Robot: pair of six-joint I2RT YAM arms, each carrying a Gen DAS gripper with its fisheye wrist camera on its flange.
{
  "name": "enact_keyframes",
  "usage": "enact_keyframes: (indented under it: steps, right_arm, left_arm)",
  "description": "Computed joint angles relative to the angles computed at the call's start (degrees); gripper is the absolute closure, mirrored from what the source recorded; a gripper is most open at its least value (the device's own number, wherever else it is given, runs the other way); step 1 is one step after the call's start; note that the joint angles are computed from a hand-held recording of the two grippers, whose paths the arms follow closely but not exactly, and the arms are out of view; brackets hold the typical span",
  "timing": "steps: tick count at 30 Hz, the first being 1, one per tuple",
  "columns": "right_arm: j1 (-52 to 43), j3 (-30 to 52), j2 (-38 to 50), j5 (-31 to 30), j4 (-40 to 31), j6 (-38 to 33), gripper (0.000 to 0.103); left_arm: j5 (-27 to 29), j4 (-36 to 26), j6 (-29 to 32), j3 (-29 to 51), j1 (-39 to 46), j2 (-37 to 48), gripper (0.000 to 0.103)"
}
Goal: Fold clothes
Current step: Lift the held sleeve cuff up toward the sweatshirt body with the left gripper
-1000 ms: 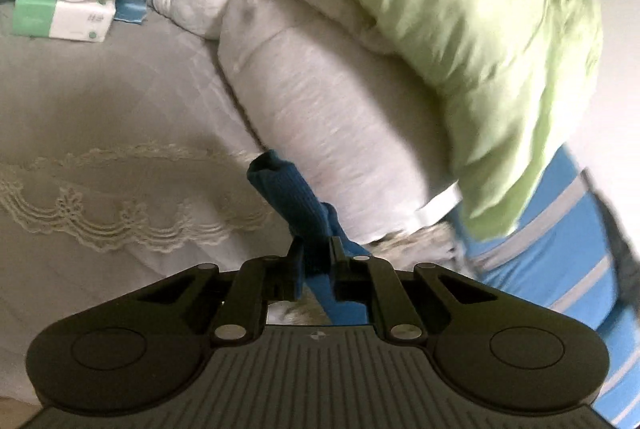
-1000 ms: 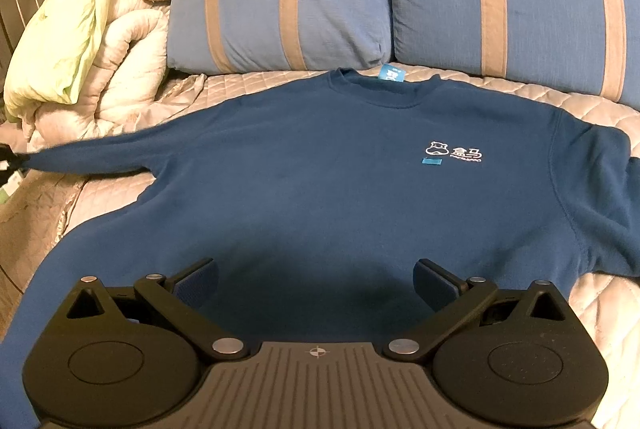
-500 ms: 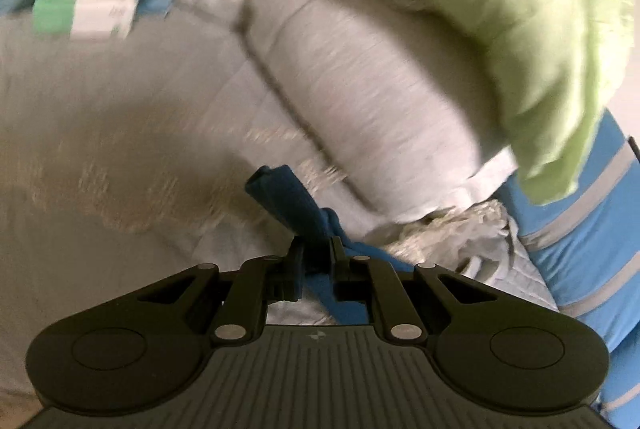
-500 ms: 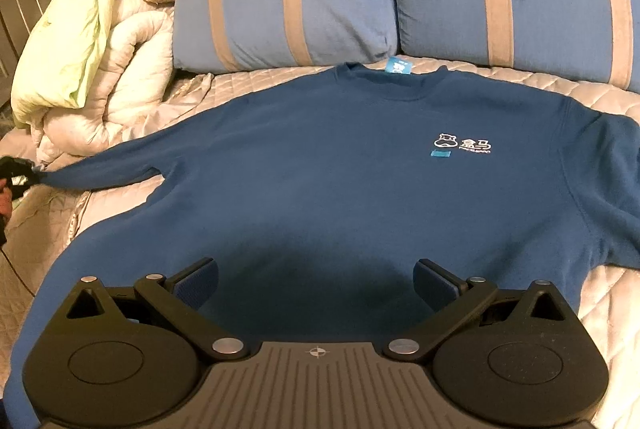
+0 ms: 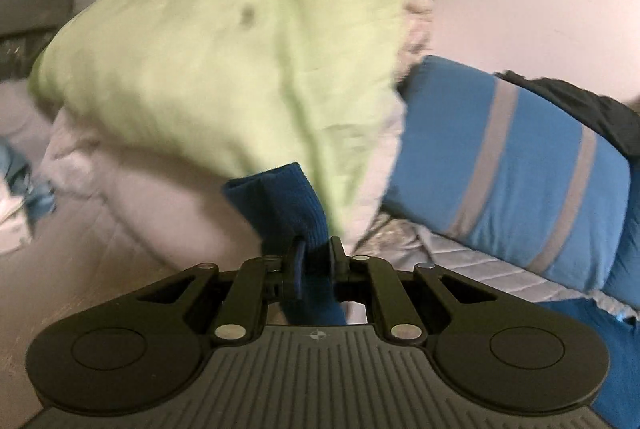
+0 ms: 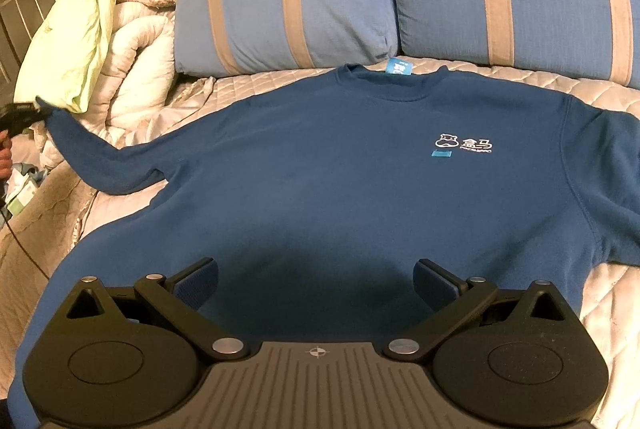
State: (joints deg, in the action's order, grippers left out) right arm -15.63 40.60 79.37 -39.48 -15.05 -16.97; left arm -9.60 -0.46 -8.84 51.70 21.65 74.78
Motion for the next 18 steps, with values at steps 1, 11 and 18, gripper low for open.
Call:
enact_keyframes:
  steps: [1,11,18]
  right_arm:
    - [-0.2,0.0,0.1,-0.2,0.0,-0.1,0.0]
    - [-1.0,0.1,0.5,-1.6,0.4,0.5,0.0]
    - [-1.7,0.2,0.8,-2.7,0.3,0.3,0.0]
  left_arm:
    - [-1.1,0.2,0.2,0.6,-1.6,0.6,0.091]
    - [-3.5,2.6,4.6,5.7,-11.8,7.6,0.091]
    - [-4.8,3.3,6.2,9.5,-17.5,11.9,0.091]
